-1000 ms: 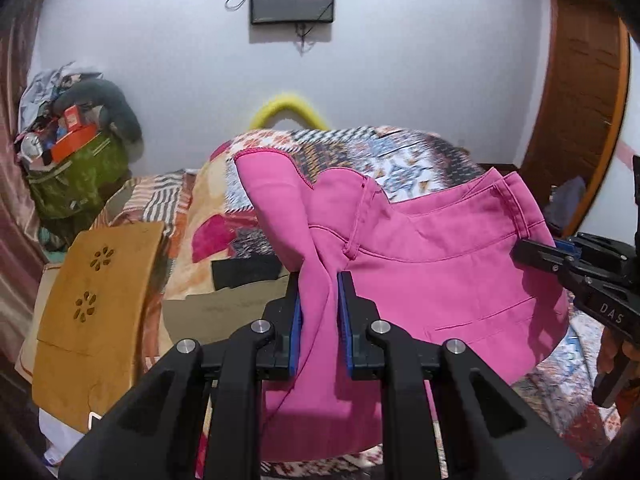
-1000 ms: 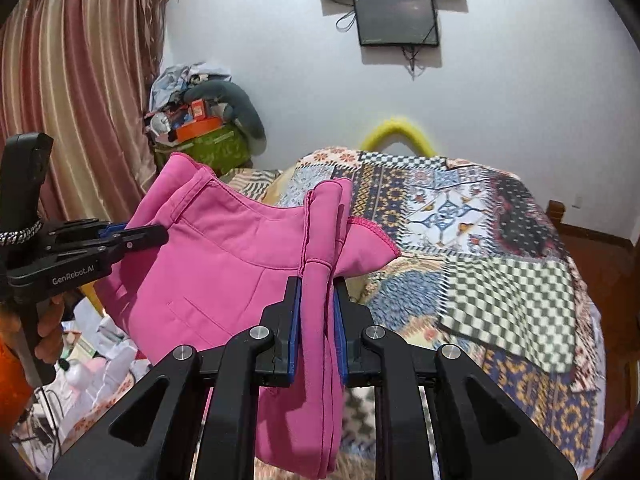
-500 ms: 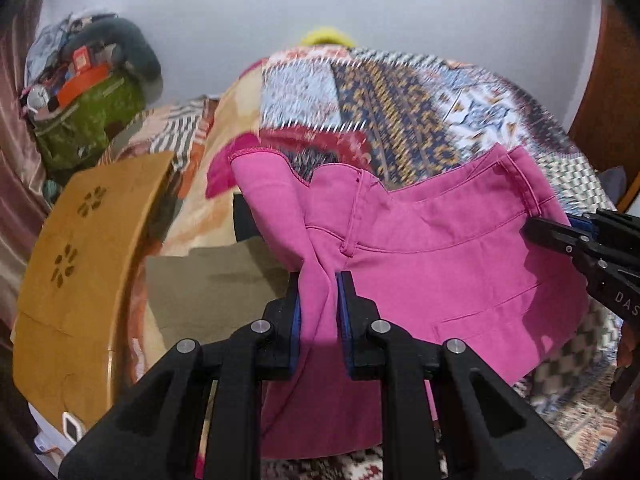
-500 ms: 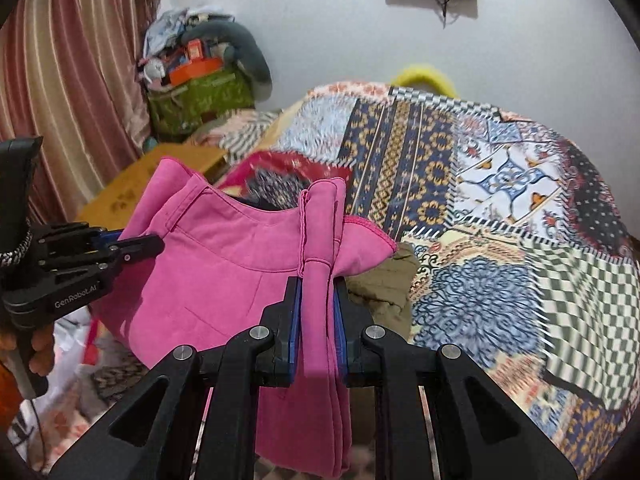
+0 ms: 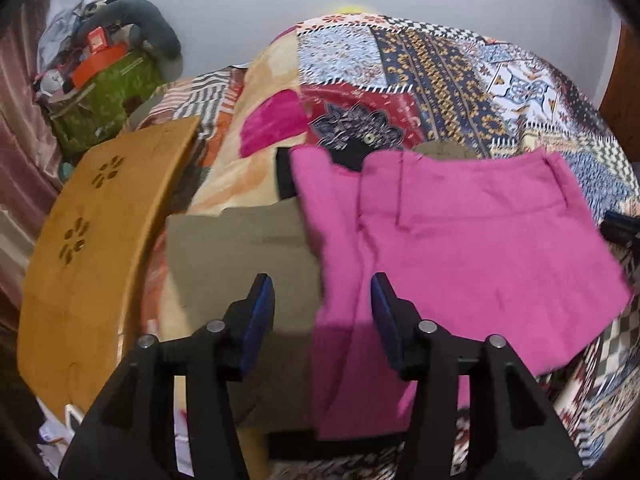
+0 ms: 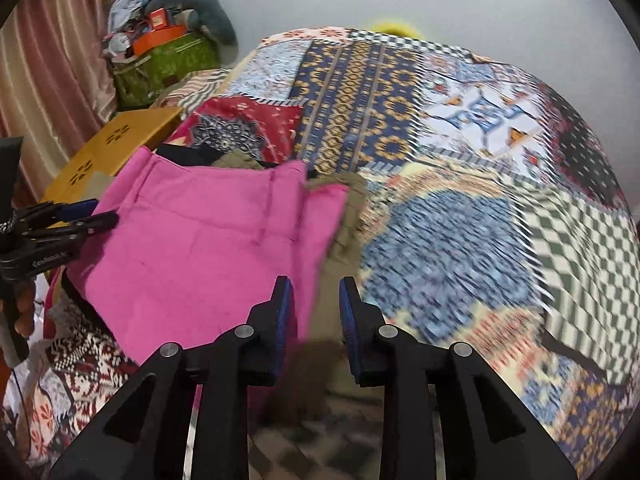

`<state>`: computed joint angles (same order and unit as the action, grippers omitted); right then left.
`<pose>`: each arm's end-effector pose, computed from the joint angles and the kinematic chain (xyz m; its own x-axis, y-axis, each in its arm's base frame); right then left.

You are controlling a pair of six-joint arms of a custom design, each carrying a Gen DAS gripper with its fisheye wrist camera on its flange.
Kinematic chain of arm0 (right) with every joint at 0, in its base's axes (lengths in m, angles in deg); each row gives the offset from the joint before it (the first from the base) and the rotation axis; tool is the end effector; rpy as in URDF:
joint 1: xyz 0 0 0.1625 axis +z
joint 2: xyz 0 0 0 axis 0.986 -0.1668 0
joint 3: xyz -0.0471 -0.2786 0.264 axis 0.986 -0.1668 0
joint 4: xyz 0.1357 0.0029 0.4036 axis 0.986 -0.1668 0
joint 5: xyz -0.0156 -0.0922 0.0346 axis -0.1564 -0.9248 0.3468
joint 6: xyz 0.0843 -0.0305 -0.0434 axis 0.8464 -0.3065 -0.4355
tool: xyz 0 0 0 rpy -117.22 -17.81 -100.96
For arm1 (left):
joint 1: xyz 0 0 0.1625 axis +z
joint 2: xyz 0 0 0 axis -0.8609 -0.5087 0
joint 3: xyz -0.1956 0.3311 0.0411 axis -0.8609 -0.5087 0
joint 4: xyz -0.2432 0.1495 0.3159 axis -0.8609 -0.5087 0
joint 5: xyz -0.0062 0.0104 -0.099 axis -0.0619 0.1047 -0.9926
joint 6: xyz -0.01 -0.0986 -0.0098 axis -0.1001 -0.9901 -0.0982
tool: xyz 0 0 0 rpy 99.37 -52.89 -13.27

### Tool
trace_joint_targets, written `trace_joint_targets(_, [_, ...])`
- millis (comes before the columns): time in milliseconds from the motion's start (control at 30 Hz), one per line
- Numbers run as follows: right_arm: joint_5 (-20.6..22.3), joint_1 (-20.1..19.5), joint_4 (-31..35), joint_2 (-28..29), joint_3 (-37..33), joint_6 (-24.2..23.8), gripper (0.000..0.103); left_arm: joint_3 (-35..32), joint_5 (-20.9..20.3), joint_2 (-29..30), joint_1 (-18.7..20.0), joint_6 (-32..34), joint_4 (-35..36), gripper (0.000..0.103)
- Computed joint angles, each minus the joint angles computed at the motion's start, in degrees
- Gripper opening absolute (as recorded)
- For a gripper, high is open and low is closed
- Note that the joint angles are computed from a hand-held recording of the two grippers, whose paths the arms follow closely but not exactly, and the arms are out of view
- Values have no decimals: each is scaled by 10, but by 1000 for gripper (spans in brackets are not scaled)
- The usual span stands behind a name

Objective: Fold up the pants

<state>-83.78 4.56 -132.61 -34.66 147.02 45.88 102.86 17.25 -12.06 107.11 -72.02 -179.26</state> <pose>0.0437 -0.6074 0.4047 -0.7247 -0.2607 0.6379 -0.5483 0.7788 -0.3047 -0.3705 -0.7239 -0.0234 -0.6455 0.1479 -0.7493 0.5241 0.7994 -0.2936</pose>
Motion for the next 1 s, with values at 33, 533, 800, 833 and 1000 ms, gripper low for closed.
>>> trace_joint_targets(33, [-8,0,1,-7,3,6,22,11,0,-9,-1,-11,12,53])
trace_joint_targets(533, [69,55,-3,-192,108,7,35,200,23,-170,-108,-111,0,53])
trace_joint_targets(800, [124,117,-20,-301,159,7,35,281,55,-243,-220,-79,-86,53])
trace_joint_targets(833, [129,127,-28,-318,169,8,35,294,62,-252,-237,-75,-101,53])
trace_joint_targets(1000, [142,168,-42,-379,203,7,35,334,99,-279,-298,-65,-139,53])
